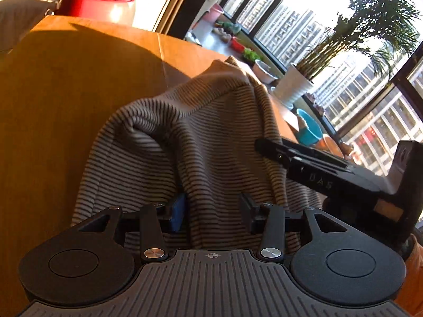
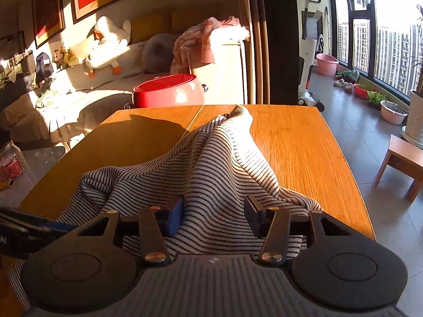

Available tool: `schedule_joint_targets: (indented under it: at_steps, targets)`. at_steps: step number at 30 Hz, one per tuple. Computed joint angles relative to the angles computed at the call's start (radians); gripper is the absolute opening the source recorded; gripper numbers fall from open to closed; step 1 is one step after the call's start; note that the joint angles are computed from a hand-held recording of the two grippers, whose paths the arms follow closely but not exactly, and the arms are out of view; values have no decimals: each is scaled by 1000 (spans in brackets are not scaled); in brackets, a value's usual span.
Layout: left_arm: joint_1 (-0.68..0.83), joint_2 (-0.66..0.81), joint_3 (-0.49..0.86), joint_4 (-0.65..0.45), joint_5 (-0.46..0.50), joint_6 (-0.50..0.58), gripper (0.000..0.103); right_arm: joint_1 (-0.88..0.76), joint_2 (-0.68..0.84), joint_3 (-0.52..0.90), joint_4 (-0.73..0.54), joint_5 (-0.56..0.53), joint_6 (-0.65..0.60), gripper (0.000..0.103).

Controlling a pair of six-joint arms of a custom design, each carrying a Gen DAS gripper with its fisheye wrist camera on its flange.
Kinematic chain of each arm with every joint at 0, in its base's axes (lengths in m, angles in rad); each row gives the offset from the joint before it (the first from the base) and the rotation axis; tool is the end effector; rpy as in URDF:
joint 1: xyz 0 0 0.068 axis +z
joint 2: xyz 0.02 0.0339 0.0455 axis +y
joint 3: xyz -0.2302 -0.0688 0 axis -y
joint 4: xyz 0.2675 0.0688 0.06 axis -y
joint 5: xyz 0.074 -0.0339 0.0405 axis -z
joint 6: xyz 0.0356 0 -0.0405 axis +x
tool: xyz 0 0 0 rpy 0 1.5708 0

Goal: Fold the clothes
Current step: 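Lift the shirt with both grippers and shake it open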

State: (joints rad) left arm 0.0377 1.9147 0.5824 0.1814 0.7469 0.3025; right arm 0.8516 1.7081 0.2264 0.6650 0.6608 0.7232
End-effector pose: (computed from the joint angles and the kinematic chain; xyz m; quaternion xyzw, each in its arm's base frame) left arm 0.2607 -0.0144 -0.0070 0.1956 0.8926 -0.3188 0.2516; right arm 0.1515 0.1398 0.0060 0.0628 0.8853 0.0339 0.4595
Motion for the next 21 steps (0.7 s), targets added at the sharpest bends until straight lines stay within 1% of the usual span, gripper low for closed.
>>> schedule_joint_targets:
  at_steps: [1, 5, 7, 11, 14, 15, 16, 17, 18, 19, 20, 21]
  targets:
    - [-9, 2, -15, 52, -9, -18, 47, 1, 13, -4, 16, -2, 3, 48]
    - [-52, 29, 11, 105, -52, -74, 46, 1, 98, 5, 80, -25, 7, 48]
    - [-66, 35, 7, 134, -65, -86, 46, 14, 153, 15, 128, -8, 4, 48]
    - [-75, 57, 7, 182, -66, -109, 45, 17, 174, 20, 153, -4, -4, 48]
    - [-80, 83, 23, 204, -45, -136, 52, 16, 164, 21, 143, -5, -11, 48]
    - [-88, 84, 20, 220, -44, -153, 52, 16, 152, 15, 143, -5, -14, 44]
    - [-92, 88, 22, 229, -44, -163, 51, 14, 130, 5, 144, -11, -18, 36]
    - [-93, 87, 18, 240, -53, -168, 44, 13, 106, -6, 145, -18, -21, 30]
    - [-93, 86, 14, 250, -62, -172, 31, 6, 57, -29, 146, -24, -35, 19]
    - [-88, 83, 15, 251, -62, -173, 24, 9, 5, -44, 117, -9, -43, 13]
    - [-82, 80, 16, 250, -63, -173, 16, 12, -49, -59, 87, 7, -52, 11]
    - [-65, 75, 19, 240, -44, -168, 12, 15, -106, -73, 52, 22, -60, 5]
